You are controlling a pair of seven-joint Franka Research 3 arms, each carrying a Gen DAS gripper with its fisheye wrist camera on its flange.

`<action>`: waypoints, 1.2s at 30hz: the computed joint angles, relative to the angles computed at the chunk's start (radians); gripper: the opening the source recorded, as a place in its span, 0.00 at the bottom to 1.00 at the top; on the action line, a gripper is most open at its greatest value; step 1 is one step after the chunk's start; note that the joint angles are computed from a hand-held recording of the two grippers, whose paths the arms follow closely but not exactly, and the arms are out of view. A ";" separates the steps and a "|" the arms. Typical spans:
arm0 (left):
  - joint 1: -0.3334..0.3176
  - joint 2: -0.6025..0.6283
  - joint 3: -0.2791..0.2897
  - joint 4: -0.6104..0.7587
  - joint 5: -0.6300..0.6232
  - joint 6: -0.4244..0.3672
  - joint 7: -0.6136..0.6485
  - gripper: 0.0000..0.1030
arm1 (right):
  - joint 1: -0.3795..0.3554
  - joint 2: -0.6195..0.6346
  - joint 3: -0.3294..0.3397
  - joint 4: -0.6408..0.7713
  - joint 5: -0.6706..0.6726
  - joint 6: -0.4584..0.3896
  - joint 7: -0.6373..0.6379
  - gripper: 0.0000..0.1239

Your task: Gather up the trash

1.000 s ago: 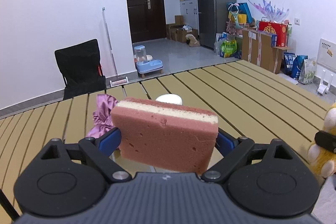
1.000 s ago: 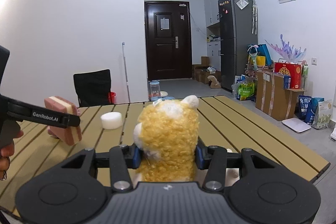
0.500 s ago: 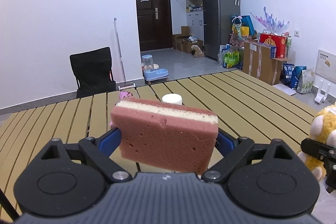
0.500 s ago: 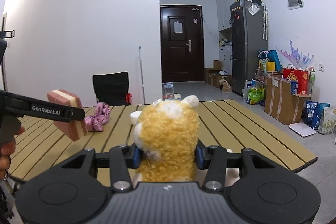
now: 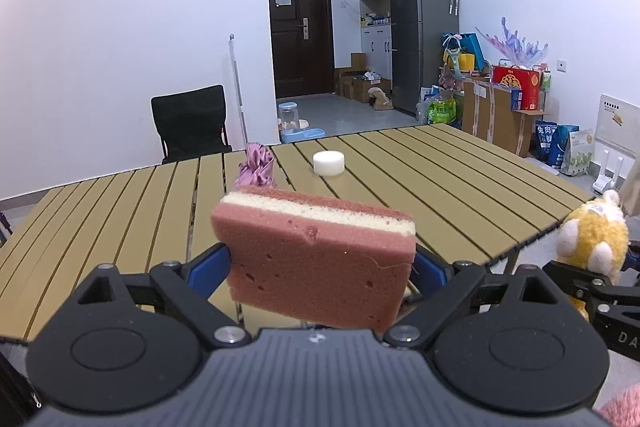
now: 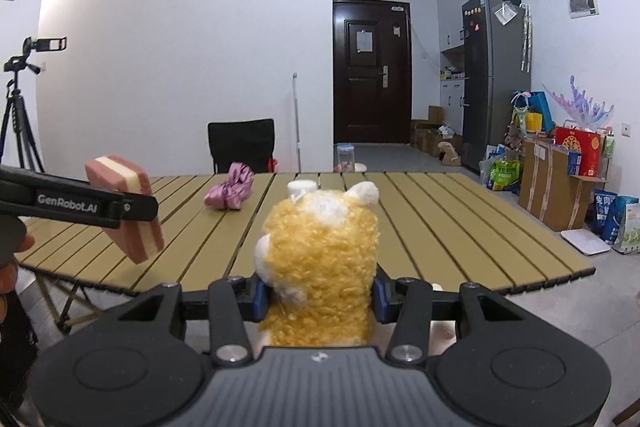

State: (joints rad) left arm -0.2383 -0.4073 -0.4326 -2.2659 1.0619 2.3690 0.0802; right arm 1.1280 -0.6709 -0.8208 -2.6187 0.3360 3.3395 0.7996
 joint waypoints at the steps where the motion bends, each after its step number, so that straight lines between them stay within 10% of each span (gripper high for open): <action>1: -0.006 -0.012 -0.003 -0.013 -0.008 -0.003 -0.006 0.91 | -0.022 -0.009 0.018 -0.018 0.001 -0.006 0.001 0.37; 16: -0.094 -0.123 -0.041 -0.192 -0.176 -0.038 -0.058 0.91 | -0.274 -0.100 0.220 -0.204 0.098 -0.131 -0.061 0.37; 36: -0.173 -0.064 -0.025 -0.313 -0.354 -0.040 -0.094 0.91 | -0.402 0.012 0.356 -0.289 0.297 -0.252 -0.187 0.37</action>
State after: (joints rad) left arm -0.4113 -0.4715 -0.4573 -2.5792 0.7078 2.3294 -0.0139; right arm 0.7258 -0.6592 -0.4648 -2.9079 0.6331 3.0872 0.6123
